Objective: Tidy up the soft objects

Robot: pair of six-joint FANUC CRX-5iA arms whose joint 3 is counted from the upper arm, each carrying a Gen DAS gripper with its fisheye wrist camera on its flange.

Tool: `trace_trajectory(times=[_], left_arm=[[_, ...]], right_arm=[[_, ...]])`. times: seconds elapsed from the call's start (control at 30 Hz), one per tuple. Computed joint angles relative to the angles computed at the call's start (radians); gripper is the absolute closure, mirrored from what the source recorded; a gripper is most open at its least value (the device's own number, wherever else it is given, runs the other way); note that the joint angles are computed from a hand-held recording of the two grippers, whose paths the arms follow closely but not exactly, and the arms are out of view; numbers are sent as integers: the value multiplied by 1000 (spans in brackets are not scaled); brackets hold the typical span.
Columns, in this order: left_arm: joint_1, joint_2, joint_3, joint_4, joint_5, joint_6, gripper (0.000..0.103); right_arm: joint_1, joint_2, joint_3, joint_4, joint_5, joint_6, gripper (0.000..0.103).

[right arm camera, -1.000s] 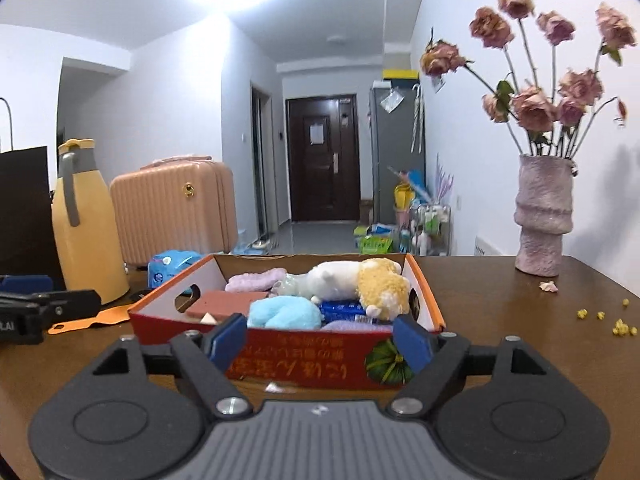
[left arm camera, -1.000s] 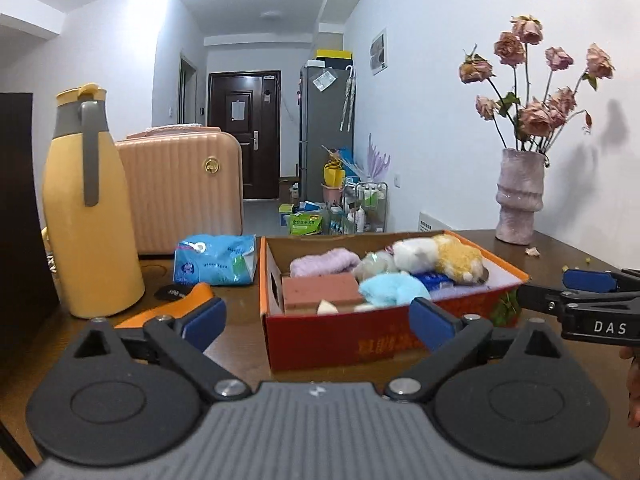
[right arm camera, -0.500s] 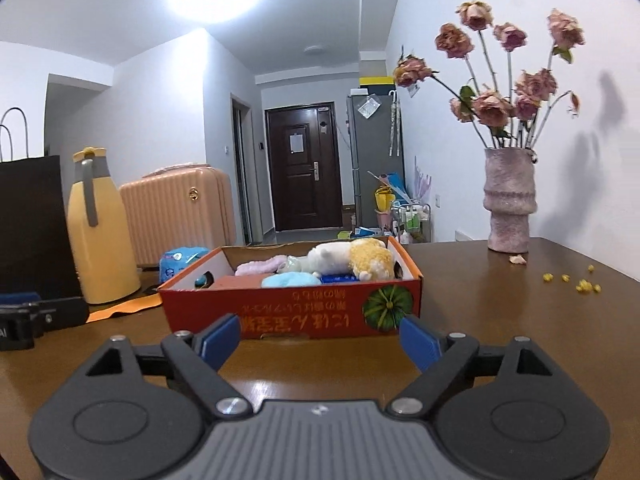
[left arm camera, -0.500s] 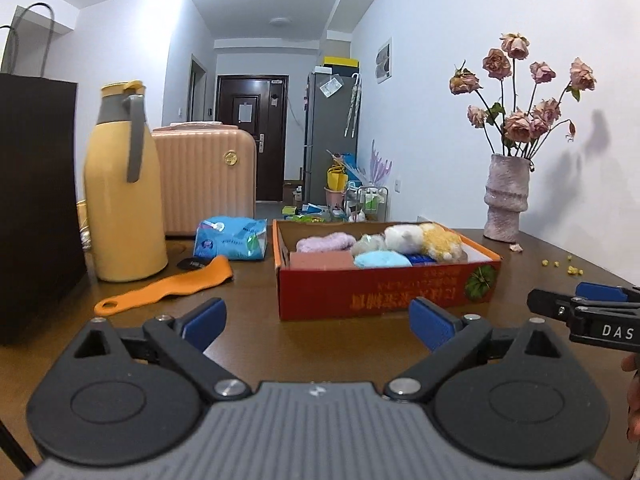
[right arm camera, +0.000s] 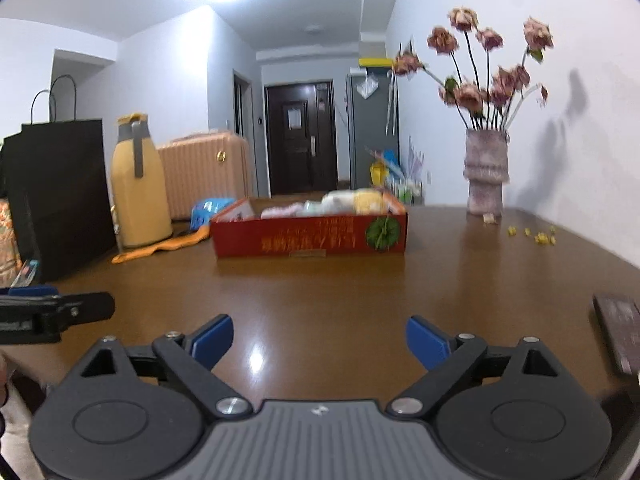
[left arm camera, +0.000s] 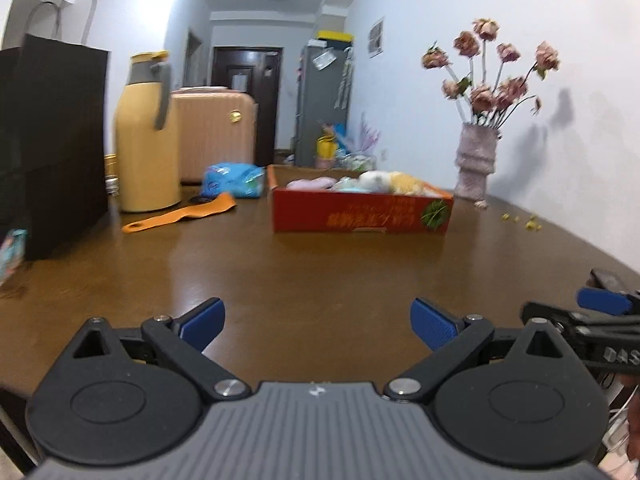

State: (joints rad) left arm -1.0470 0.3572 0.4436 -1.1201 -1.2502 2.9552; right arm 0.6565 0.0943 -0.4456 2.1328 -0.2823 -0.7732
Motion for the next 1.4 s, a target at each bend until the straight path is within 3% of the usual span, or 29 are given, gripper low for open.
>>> trace_trajectory(times=[0.07,0.2,0.43,0.77,1.4], left_arm=[[-24,-14,-19,-19,-20,22,1],[-45,-29,-29,-42,-32,28,1],[-57,-29,-27,-62,-56,34,0],[-65,-23,-26,-74,-79,11,0],[-61,-20,-28,-67,-78,5,0]], right_arm=[[26,-28,-39,-37,-4,4,10],[23,-53,-77,40,2,-97,10],[54,-45,-68,-46,-39,-1,9],[40,-40,-57,30,-23,-44,9],[36,-36,-55,25,-15,-46,9]])
